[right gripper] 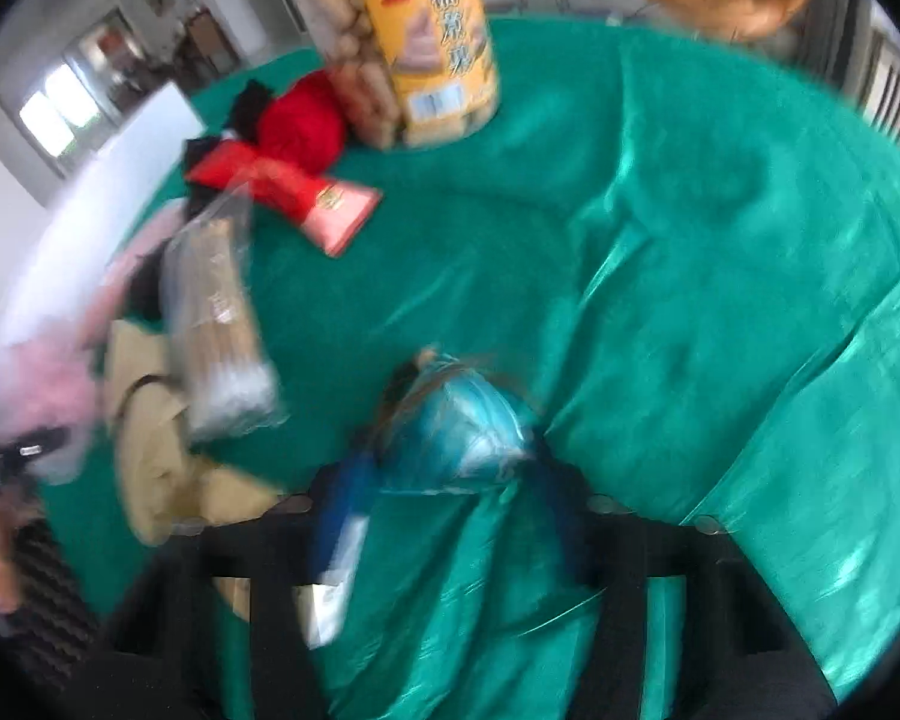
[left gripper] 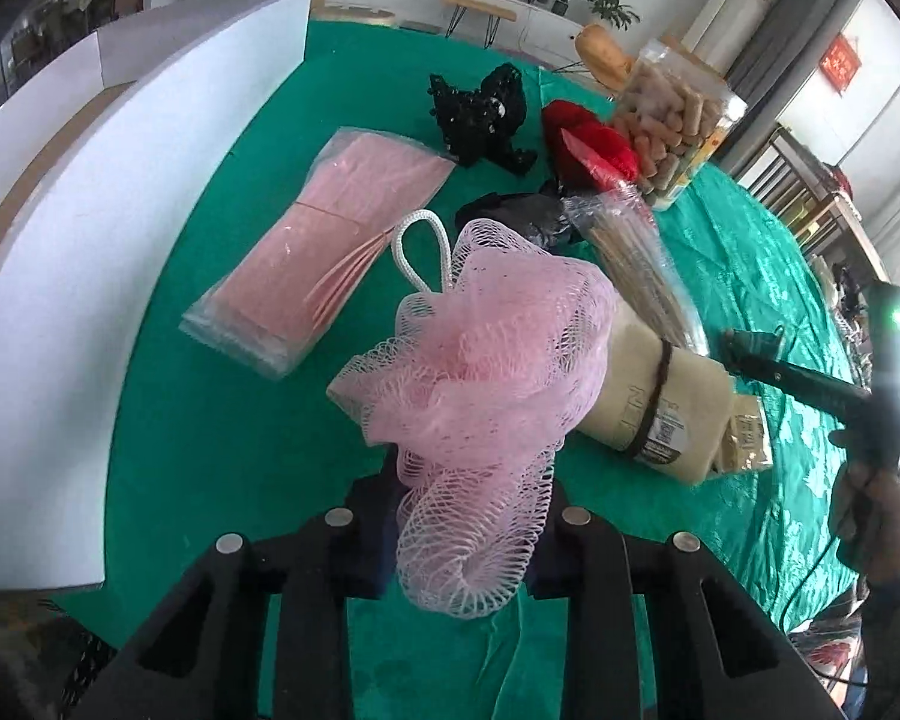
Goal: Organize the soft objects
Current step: 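Carry the pink puff into the white box with the left tool while the right tool drops the ball there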
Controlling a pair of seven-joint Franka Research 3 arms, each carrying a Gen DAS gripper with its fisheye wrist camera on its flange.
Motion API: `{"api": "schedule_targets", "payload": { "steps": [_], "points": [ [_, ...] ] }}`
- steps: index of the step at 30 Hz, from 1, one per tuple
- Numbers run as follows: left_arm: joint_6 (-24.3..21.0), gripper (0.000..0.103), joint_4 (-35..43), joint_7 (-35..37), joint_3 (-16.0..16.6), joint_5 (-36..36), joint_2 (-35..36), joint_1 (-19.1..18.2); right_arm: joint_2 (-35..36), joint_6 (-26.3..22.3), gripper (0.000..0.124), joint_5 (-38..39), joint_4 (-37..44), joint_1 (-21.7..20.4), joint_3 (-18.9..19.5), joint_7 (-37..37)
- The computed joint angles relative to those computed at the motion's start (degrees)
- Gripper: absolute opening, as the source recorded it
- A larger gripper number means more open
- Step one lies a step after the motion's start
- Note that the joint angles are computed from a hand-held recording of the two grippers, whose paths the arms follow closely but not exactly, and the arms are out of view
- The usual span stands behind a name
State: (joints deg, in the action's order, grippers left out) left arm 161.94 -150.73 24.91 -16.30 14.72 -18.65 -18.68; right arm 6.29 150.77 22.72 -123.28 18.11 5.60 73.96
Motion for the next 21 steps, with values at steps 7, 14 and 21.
{"api": "schedule_targets", "payload": {
  "steps": [7, 14, 21],
  "points": [
    [2.5, 0.03, -2.6, 0.7, 2.1, -2.6, -7.2, -1.1, -5.1, -1.4, 0.048, 2.4, 0.5, 0.2, 0.3, -1.8],
    [-7.2, 0.03, -6.4, 2.9, 4.5, -1.6, -25.9, 3.3, -3.9, -6.7, 0.049, 11.3, 12.2, 5.1, 3.7, -8.9],
    [-24.8, 0.03, -10.0, 8.1, 8.5, 0.3, -41.9, 10.2, 8.8, -12.2, 0.049, 12.8, 32.6, 13.7, 9.2, -9.1]
  ]
}}
